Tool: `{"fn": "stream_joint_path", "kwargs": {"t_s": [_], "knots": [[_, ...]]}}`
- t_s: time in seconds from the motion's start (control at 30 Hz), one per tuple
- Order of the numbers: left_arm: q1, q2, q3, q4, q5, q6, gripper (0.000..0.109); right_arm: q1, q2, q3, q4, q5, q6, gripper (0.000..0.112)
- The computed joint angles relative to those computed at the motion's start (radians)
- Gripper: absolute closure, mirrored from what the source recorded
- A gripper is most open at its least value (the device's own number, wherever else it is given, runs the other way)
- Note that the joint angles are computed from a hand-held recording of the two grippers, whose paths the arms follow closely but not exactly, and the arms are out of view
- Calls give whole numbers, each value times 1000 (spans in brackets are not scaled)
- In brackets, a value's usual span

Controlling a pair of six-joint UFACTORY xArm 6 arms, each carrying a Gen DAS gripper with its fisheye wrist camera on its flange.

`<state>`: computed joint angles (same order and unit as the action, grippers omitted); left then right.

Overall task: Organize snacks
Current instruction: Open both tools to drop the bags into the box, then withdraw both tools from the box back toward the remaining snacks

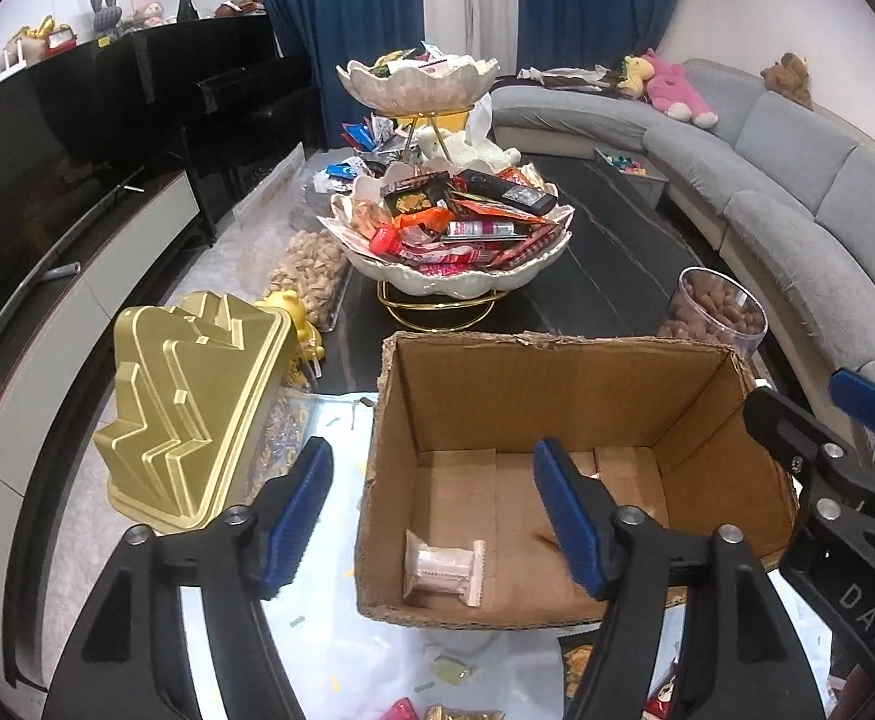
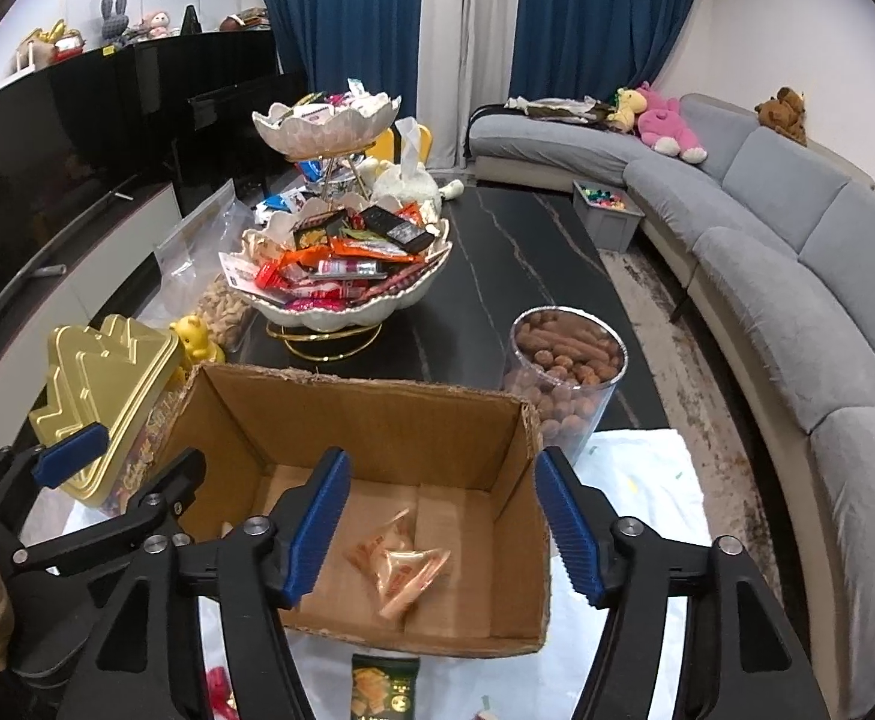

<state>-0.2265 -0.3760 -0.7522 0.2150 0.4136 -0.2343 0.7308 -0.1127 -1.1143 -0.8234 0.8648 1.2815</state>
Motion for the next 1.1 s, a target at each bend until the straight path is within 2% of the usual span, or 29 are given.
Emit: {"fn": "stream_joint_path", "kwargs": {"t_s": [0.43, 1.1], "knots": [[-4, -133, 53, 1, 50, -1, 35, 64, -82, 23, -35, 85, 44, 45], [-69, -343, 137, 22, 145, -38, 35, 202, -258, 120, -77, 242, 136, 45]]}}
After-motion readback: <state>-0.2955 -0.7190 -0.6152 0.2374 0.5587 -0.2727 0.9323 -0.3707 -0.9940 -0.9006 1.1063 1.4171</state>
